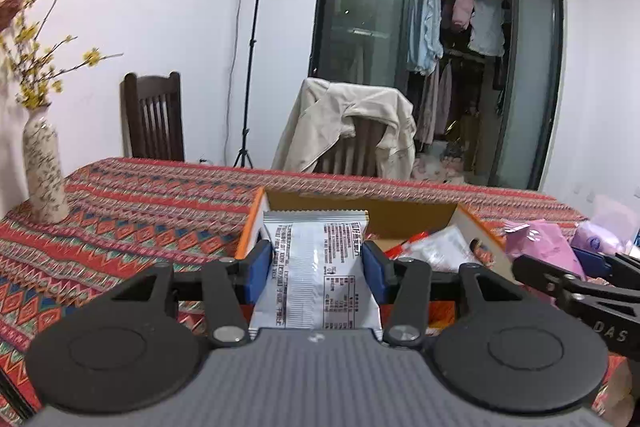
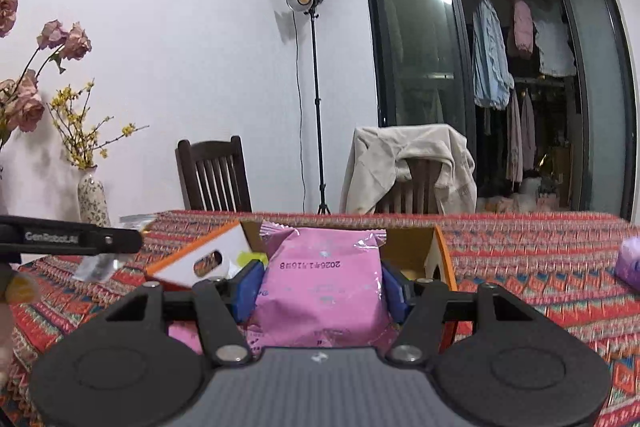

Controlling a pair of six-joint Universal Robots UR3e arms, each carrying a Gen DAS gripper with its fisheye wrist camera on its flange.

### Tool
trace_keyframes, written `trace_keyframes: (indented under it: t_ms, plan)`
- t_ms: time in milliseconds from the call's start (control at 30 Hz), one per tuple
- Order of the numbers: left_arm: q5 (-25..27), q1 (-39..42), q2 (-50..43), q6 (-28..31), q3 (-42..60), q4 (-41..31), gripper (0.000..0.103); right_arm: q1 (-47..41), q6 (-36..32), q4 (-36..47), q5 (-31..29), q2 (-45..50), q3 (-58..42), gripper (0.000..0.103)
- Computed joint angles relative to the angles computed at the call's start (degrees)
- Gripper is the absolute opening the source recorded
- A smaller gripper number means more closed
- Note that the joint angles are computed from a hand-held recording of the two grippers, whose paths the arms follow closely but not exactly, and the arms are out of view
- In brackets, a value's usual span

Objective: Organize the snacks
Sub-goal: 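Lift the pink and white packets toward the box with both grippers, then lower both packets into the box and open both grippers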

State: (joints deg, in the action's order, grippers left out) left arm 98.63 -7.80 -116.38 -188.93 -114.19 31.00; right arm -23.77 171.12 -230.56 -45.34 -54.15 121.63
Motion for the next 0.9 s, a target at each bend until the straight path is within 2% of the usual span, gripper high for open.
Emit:
trace_keyframes:
  t_ms: [133, 267, 567, 767, 900]
  plan:
    - [0.4, -1.2, -2.1, -0.4, 5.8, -3.1, 0.05, 1.9, 1.2, 4.3, -2.3, -0.4, -5.4, 0.061]
    - [1.8, -2.2, -5.2, -0.1, 12.2, -6.5, 0.05, 4.1, 2.1, 12.4, -5.2, 0.8, -13.8, 0.061]
    - [3.2, -1.0, -15.8, -2.3, 28.8, -13.2, 0.05, 7.9, 6.7, 25.1, -10.7, 10.5, -34.7, 0.061]
    - [0.8, 1.7, -20.9, -2.8, 33.2, -14.0, 0.05, 8.2, 8.1, 28.1, -10.7, 16.8, -41.9, 0.061]
    - [-0.4, 2.0, -21.9, -2.2, 33.7, -14.2, 0.05, 8.1, 8.0, 28.6, -10.3, 17.3, -42.2, 0.061]
